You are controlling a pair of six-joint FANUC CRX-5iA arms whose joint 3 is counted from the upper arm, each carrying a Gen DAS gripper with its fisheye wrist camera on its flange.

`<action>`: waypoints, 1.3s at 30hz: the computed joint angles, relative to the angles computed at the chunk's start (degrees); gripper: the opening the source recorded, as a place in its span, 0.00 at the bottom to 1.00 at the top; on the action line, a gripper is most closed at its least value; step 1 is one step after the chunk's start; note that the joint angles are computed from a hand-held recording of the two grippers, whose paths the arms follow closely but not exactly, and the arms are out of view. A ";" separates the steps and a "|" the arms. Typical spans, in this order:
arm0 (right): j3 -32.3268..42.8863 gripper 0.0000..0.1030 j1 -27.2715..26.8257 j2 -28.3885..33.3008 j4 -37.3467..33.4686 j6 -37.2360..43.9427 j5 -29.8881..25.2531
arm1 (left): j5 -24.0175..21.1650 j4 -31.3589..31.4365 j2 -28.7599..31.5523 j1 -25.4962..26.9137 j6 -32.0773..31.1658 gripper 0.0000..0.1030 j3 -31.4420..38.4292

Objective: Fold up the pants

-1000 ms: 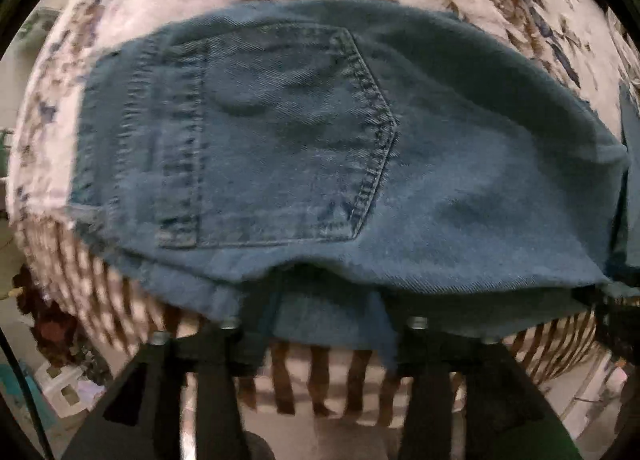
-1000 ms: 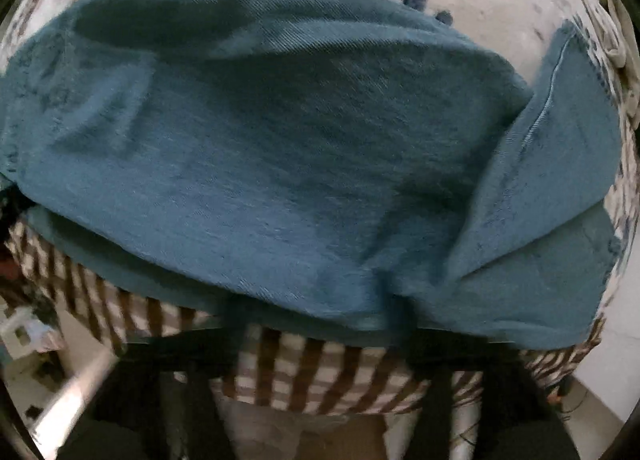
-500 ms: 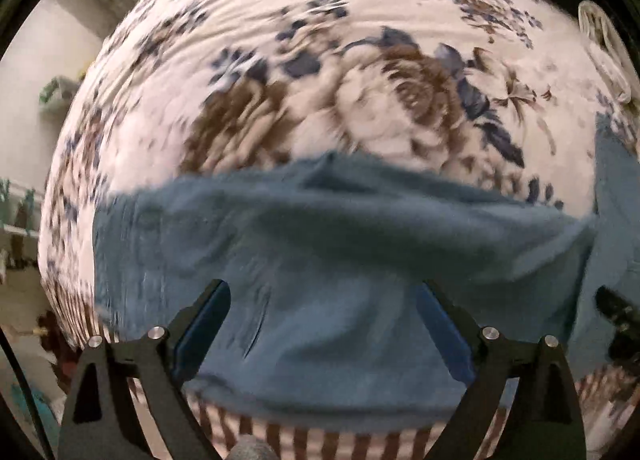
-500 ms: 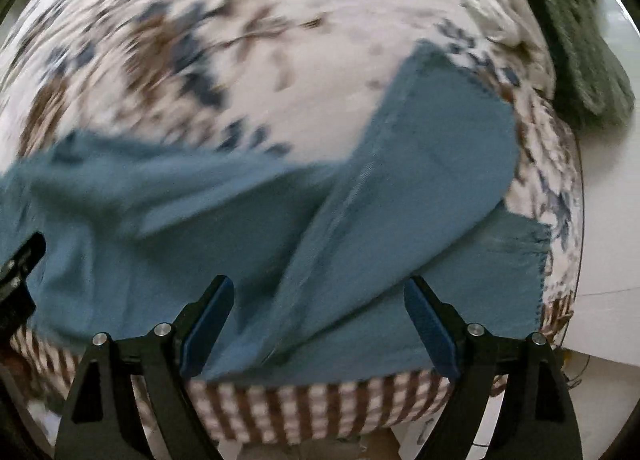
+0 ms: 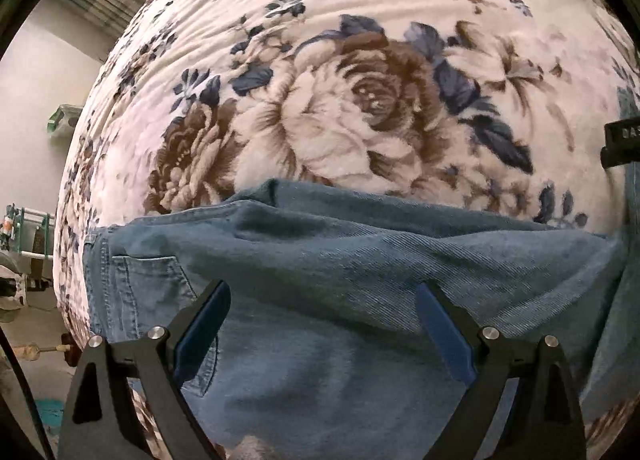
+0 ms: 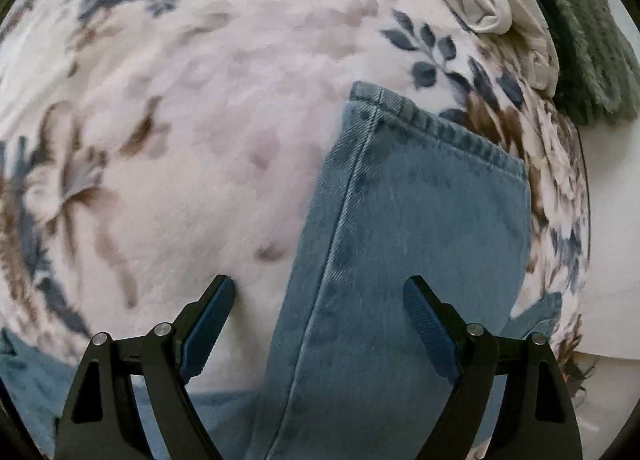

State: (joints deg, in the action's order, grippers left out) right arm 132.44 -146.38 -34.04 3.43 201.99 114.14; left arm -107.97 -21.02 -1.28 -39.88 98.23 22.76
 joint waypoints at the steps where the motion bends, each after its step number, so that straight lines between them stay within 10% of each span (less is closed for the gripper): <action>1: -0.30 0.70 0.01 -0.24 -0.06 0.57 0.14 | -0.13 -0.18 0.10 -0.31 0.23 0.92 0.12; 4: -3.66 0.08 1.85 -0.56 3.79 2.40 3.09 | -0.76 0.24 0.40 -0.84 0.76 0.92 0.75; 5: -2.12 0.07 2.16 1.04 3.96 1.15 1.85 | -0.90 0.39 0.38 -0.95 0.89 0.92 0.94; 10: 5.98 0.07 6.03 12.17 7.70 -11.99 -1.92 | -1.64 1.58 -0.06 -1.70 1.27 0.92 1.92; 19: 35.73 0.07 19.46 37.87 9.83 -59.80 -11.91 | -2.54 5.51 -1.88 -4.14 3.39 0.92 -0.32; 26: 55.95 0.07 24.50 48.51 8.92 -79.53 -31.42 | -3.06 5.79 -2.44 -5.85 3.80 0.92 -2.36; 31: 53.98 0.16 23.81 48.00 7.66 -75.26 -30.03 | -3.64 6.52 -3.72 -4.40 3.99 0.92 -2.49; 35: 47.07 0.51 22.68 43.05 4.60 -63.95 -28.08 | -3.19 7.40 -7.18 0.15 3.79 0.92 -2.65; 39: 37.15 0.51 20.88 33.23 0.47 -48.49 -31.45 | -3.73 9.61 -12.16 12.14 -0.01 0.92 -4.23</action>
State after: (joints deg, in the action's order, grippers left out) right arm 169.59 -125.50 -0.81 3.90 153.50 82.68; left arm -111.70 -11.40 -13.44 -27.73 98.22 18.53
